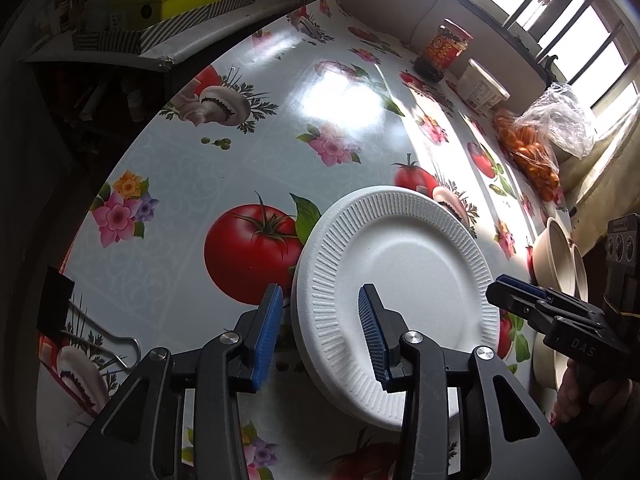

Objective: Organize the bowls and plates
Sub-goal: 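Open both grippers to release the white plates onto the plate stack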

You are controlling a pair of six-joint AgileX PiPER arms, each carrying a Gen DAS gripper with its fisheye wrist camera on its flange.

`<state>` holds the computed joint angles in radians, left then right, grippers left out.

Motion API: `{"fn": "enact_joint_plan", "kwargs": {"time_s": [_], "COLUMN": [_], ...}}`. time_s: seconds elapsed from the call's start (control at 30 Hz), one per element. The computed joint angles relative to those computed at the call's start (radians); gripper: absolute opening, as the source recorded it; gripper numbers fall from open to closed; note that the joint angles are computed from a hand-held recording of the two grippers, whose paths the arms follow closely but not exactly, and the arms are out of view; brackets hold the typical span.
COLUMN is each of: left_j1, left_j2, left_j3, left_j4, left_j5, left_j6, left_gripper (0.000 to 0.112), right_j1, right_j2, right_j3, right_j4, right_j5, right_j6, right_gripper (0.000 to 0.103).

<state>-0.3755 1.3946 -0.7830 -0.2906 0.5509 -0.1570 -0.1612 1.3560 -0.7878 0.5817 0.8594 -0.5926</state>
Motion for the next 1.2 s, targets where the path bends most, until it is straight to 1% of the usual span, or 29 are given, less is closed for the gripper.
{"fn": "enact_joint_plan", "kwargs": {"time_s": [0.07, 0.17, 0.3, 0.37, 0.47, 0.57, 0.63, 0.73, 0.87, 1.0, 1.1, 1.2], "left_j1": [-0.003, -0.011, -0.048, -0.064, -0.109, -0.135, -0.173, -0.199, -0.267, -0.32, -0.352, -0.422], "left_j2": [-0.008, -0.02, -0.041, -0.049, -0.067, -0.078, -0.086, -0.105, -0.131, -0.154, -0.169, -0.175], "left_j3": [0.003, 0.006, 0.008, 0.009, 0.019, 0.027, 0.032, 0.045, 0.054, 0.058, 0.057, 0.05], "left_j4": [0.012, 0.036, 0.139, 0.178, 0.312, 0.394, 0.511, 0.578, 0.746, 0.84, 0.866, 0.948], "left_j5": [-0.005, -0.009, -0.019, -0.022, -0.037, -0.038, -0.032, -0.035, -0.006, 0.023, 0.034, 0.076], "left_j6": [-0.01, -0.036, -0.138, -0.177, -0.308, -0.393, -0.509, -0.573, -0.749, -0.849, -0.877, -0.966], "left_gripper": [0.046, 0.047, 0.047, 0.047, 0.047, 0.047, 0.047, 0.047, 0.047, 0.047, 0.047, 0.047], "right_j1": [-0.001, -0.009, -0.017, -0.009, -0.001, 0.001, 0.016, 0.017, 0.019, -0.014, -0.024, -0.033], "right_j2": [-0.005, -0.016, -0.036, -0.054, -0.081, -0.11, -0.137, -0.161, -0.206, -0.254, -0.294, -0.339], "right_j3": [0.003, 0.011, 0.023, 0.032, 0.047, 0.068, 0.087, 0.108, 0.141, 0.169, 0.184, 0.195], "right_j4": [0.002, 0.011, 0.026, 0.014, 0.003, 0.0, -0.019, -0.013, -0.022, 0.0, -0.016, -0.04], "right_j5": [-0.002, -0.003, -0.002, -0.015, -0.034, -0.055, -0.089, -0.106, -0.138, -0.137, -0.142, -0.145], "right_j6": [0.002, -0.001, -0.004, 0.007, 0.02, 0.027, 0.046, 0.045, 0.06, 0.05, 0.071, 0.096], "right_gripper": [0.035, 0.037, 0.041, 0.042, 0.042, 0.044, 0.046, 0.046, 0.047, 0.049, 0.051, 0.052]}}
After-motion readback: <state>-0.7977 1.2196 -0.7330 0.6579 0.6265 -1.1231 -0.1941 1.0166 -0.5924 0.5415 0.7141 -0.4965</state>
